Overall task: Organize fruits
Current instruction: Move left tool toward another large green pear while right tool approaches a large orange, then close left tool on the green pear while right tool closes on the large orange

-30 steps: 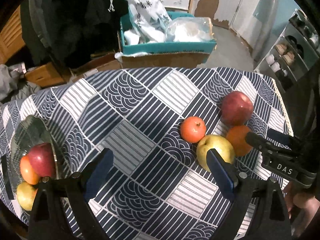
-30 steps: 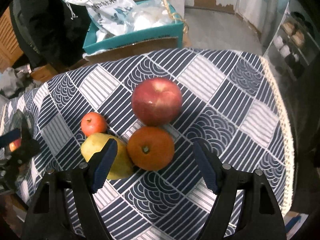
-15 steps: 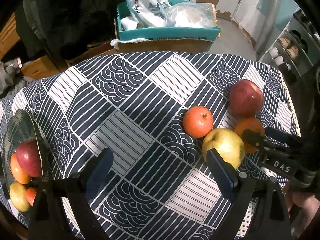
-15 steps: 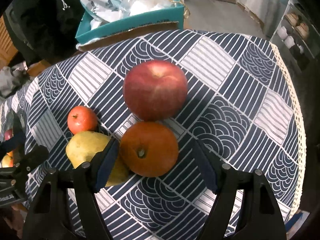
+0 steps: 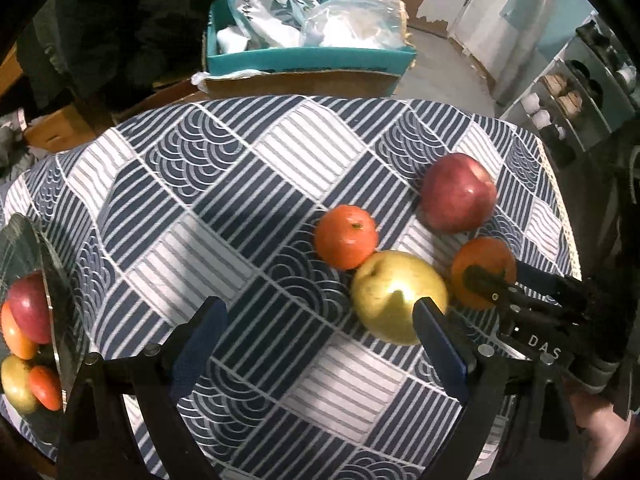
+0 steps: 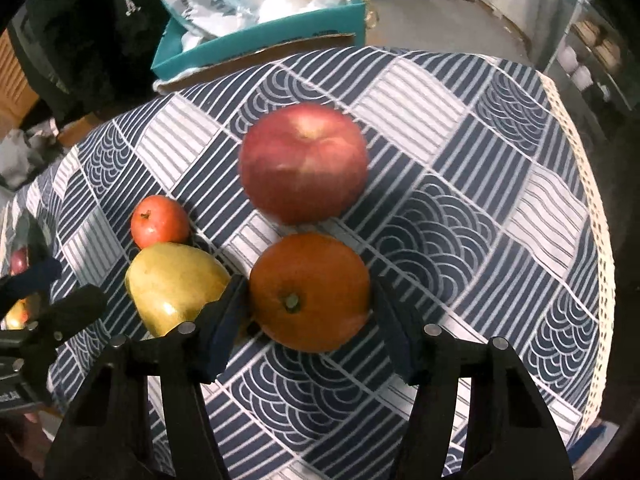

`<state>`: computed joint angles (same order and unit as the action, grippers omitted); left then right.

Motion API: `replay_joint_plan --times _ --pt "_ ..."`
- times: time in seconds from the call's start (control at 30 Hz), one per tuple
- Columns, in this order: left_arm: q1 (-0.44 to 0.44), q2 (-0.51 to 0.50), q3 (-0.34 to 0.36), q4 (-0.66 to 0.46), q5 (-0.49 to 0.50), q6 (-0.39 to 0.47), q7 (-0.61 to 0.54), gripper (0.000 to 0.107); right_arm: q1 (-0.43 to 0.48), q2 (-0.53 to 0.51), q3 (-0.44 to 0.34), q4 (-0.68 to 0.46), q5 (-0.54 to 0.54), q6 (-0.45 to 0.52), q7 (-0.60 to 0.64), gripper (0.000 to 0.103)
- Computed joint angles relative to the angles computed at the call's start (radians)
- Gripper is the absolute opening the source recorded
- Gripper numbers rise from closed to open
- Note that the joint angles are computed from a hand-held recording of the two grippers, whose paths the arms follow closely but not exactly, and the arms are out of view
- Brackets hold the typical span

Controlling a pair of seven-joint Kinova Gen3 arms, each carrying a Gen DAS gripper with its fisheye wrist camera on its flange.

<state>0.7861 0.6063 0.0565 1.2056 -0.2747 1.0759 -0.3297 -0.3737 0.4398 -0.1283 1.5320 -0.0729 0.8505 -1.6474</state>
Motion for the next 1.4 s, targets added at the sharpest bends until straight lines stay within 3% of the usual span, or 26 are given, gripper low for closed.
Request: replay_joint_plan --times 0.37,0.7,0.9,1.0,1.13,1.4 --pt "-0.006 0.088 0.017 -0.111 0.064 0.004 -0.042 0.095 0.030 -0.053 0.013 0.060 0.030 -0.022 0.034 0.063" --pt "-0.020 0.150 0.014 -0.165 0.125 0.016 -0.075 0.095 0.088 -0.033 0.001 0.070 -0.031 -0.013 0.103 0.065" --pt "-0.052 0.149 0.021 -0.121 0.174 -0.055 -0.088 0.095 0.107 -0.020 -0.003 0.056 -0.064 0.014 0.131 0.067" --pt "-0.049 0.150 0.019 -0.115 0.173 -0.068 -0.101 0.093 0.102 -0.007 0.004 0.053 -0.063 0.023 0.129 0.068" --pt "-0.058 0.148 0.031 -0.110 0.181 -0.097 -0.145 0.077 0.111 0.000 0.000 0.056 -0.082 0.012 0.137 0.068" --pt "-0.019 0.159 0.006 -0.149 0.151 -0.039 -0.156 0.076 0.068 -0.020 0.013 0.085 -0.033 -0.045 0.110 0.065"
